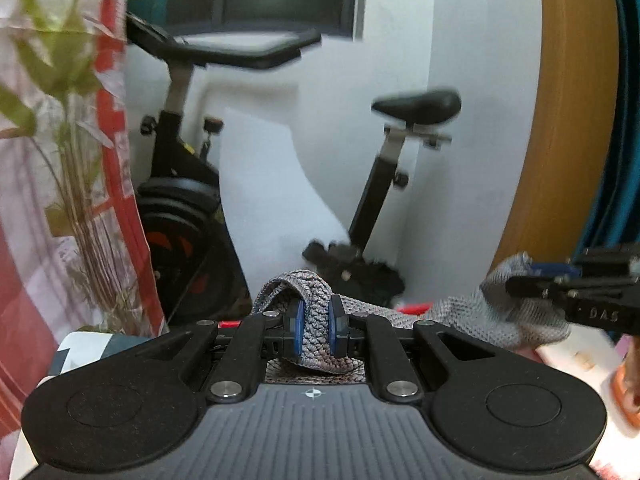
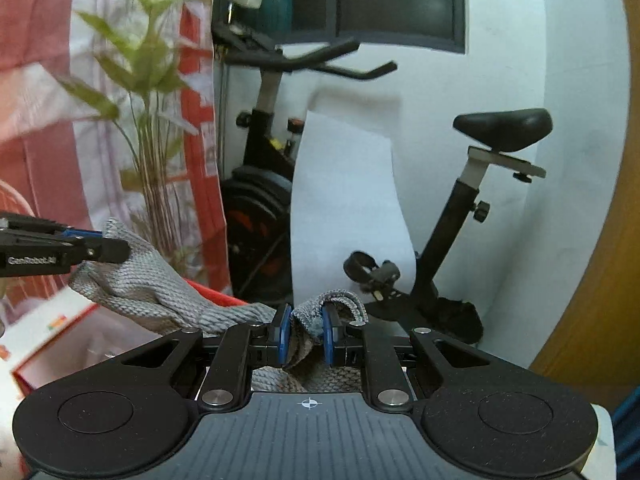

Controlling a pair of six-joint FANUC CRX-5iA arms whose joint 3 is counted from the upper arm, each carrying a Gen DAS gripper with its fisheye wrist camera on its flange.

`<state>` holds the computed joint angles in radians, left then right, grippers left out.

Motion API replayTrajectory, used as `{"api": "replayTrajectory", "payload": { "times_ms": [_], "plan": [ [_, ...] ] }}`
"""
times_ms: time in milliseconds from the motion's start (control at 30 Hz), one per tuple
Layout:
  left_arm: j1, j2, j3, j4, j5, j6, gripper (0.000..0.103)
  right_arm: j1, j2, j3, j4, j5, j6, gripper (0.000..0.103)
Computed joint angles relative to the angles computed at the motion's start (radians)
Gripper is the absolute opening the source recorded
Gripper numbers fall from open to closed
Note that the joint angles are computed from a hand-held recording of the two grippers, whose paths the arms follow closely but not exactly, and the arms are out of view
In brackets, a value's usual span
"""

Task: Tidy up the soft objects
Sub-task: 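Lift the grey towel with both tools and carry it over the box, then open both tools and drop the grey towel into the red box, then withdraw both tools toward the white packet with green cable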

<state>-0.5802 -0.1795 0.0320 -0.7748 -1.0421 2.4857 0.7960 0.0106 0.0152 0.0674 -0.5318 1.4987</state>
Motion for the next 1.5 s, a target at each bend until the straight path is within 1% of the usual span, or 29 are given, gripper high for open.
{"api": "replayTrajectory", "payload": {
  "times_ms": [67,233,367,500,533,567,600,633,667,733,800,833,933,1033,1100,1200,1400,1500],
  "plan": [
    [0.043,0.03,0.009,0.074,-0.001,-0.071,0.013,-0.003,0.032,0.029,-0.024,-0.028,0.033,0.015],
    [0.1,0.051,-0.012,0.182,0.028,-0.153,0.013,-0.014,0.085,0.085,-0.115,-0.108,0.091,0.016],
    [0.145,0.068,-0.015,0.255,0.021,-0.22,0.013,-0.018,0.107,0.115,-0.158,-0.16,0.132,0.016],
    [0.177,0.073,-0.021,0.299,0.027,-0.244,0.014,-0.013,0.124,0.129,-0.139,-0.186,0.121,0.017],
    [0.182,0.076,-0.019,0.307,0.026,-0.248,0.016,-0.011,0.13,0.133,-0.124,-0.198,0.105,0.018],
    [0.19,0.08,-0.016,0.32,0.022,-0.256,0.029,-0.008,0.137,0.136,-0.105,-0.208,0.085,0.02],
    [0.189,0.079,-0.014,0.323,0.017,-0.247,0.05,-0.006,0.141,0.132,-0.088,-0.21,0.063,0.021],
    [0.187,0.067,-0.025,0.314,0.027,-0.231,0.056,-0.004,0.142,0.129,-0.072,-0.211,0.043,0.021],
    [0.174,0.048,-0.04,0.288,0.045,-0.201,0.06,-0.003,0.14,0.124,-0.063,-0.208,0.031,0.021],
    [0.163,0.025,-0.057,0.269,0.063,-0.183,0.06,0.002,0.13,0.107,-0.044,-0.19,0.014,0.028],
    [0.146,0.02,-0.046,0.247,0.039,-0.165,0.06,0.02,0.118,0.078,0.028,-0.173,-0.045,0.051],
    [0.137,0.016,-0.044,0.234,0.032,-0.159,0.06,0.028,0.11,0.062,0.06,-0.162,-0.072,0.054],
    [0.103,-0.006,-0.04,0.191,0.015,-0.129,0.06,0.041,0.078,0.033,0.079,-0.145,-0.082,0.056],
    [0.065,-0.026,-0.041,0.157,-0.006,-0.089,0.061,0.059,0.04,0.004,0.098,-0.141,-0.096,0.061],
    [0.03,-0.041,-0.044,0.128,-0.029,-0.055,0.062,0.076,0.007,-0.026,0.116,-0.134,-0.116,0.063],
    [-0.027,-0.07,-0.054,0.092,-0.073,0.002,0.062,0.101,-0.047,-0.068,0.13,-0.127,-0.15,0.065],
    [-0.17,-0.122,-0.069,0.008,-0.186,0.137,0.062,0.164,-0.173,-0.185,0.186,-0.107,-0.262,0.065],
    [-0.262,-0.13,-0.071,-0.049,-0.274,0.206,0.062,0.203,-0.233,-0.259,0.252,-0.094,-0.356,0.065]
  ]
}}
